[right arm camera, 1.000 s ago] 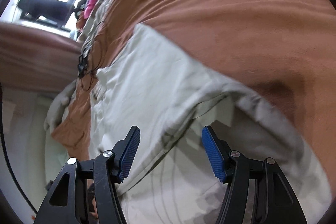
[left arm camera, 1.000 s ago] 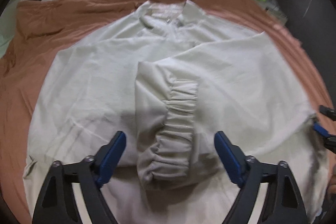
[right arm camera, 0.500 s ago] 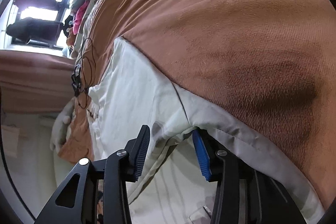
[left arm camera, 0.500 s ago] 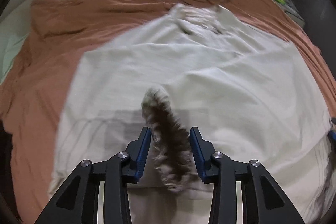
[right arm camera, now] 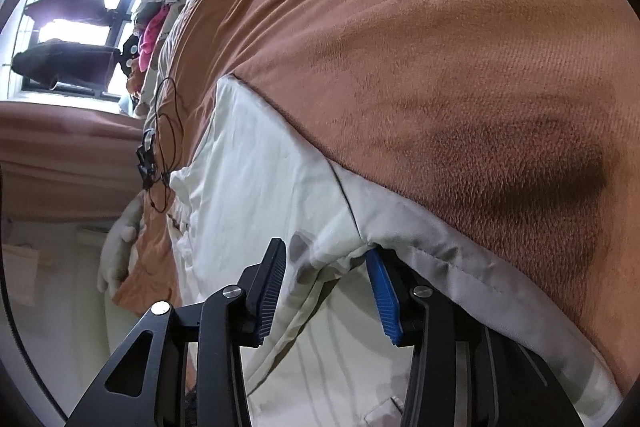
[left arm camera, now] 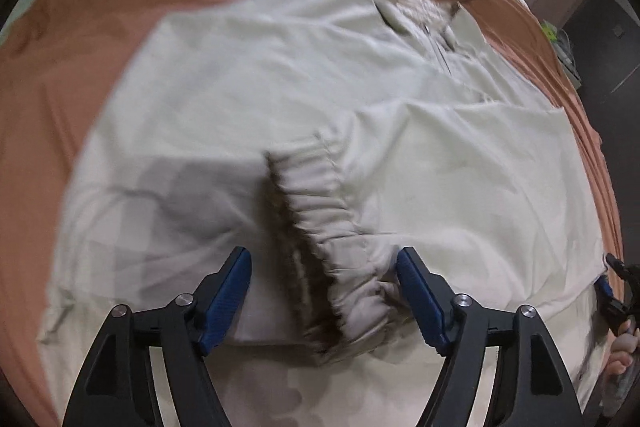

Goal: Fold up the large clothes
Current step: 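Grasp the elastic sleeve cuff with the left tool and pull it along the jacket, then lay the cuff on the jacket and open the left tool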

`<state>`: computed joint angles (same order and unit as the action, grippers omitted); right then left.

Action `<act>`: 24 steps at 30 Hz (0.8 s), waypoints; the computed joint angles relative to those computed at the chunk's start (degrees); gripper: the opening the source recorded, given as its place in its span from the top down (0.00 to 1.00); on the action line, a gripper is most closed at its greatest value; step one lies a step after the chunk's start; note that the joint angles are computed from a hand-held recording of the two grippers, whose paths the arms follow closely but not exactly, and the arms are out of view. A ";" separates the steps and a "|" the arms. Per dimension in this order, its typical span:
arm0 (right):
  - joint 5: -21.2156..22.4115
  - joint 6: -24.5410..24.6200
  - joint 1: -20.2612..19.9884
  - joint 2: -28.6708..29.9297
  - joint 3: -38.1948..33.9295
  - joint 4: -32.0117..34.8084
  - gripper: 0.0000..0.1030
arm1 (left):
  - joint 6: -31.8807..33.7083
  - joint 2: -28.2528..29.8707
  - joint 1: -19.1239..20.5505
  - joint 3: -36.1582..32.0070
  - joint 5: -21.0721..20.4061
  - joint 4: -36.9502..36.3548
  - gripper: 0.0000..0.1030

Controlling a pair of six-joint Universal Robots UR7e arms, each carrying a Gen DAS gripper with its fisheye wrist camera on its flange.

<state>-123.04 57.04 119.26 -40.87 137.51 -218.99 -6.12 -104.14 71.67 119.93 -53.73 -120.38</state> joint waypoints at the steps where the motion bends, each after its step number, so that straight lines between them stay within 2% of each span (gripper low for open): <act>1: 0.05 -0.16 -0.12 0.07 -0.02 -0.14 0.63 | 0.38 0.42 0.14 0.15 -0.21 -0.41 0.56; 3: 0.38 -0.47 -0.38 0.18 -0.07 -0.56 0.65 | 0.59 1.26 -0.67 0.57 1.97 -1.77 0.65; 4: 0.46 -0.51 -0.45 0.29 -0.19 -0.67 0.66 | 1.24 1.66 -0.68 0.47 1.80 -2.88 0.74; 5: 0.56 -0.60 -0.61 0.38 -0.29 -0.77 0.66 | 1.90 1.93 -0.73 0.31 1.67 -3.79 0.78; 8: 0.62 -0.44 -0.80 0.53 -0.86 -0.12 0.66 | 4.24 3.33 -0.77 -0.40 2.53 -6.87 0.82; 13: 0.68 0.46 -0.84 0.44 -1.70 1.83 0.66 | 5.08 4.33 0.07 -0.94 3.43 -8.69 0.82; 16: 0.72 1.99 -0.79 -0.29 -1.70 3.71 0.66 | 3.97 3.44 -0.50 -0.27 5.50 -6.63 0.71; 18: 1.00 2.30 -0.49 -0.77 -1.92 5.26 0.61 | 3.23 2.83 -0.77 -0.30 6.02 -5.44 0.64; 20: 1.88 2.43 -0.17 -1.02 -1.87 5.64 0.50 | 2.80 1.49 -0.97 -0.40 5.57 -4.65 0.48; 23: 0.81 4.43 1.49 -1.81 -1.88 7.67 0.46 | 1.92 -1.62 -1.75 -0.41 4.89 -3.11 0.28; 24: 0.11 5.52 2.24 -1.99 -1.67 7.78 0.46 | 1.62 -3.14 -2.38 -0.27 5.02 -2.39 0.26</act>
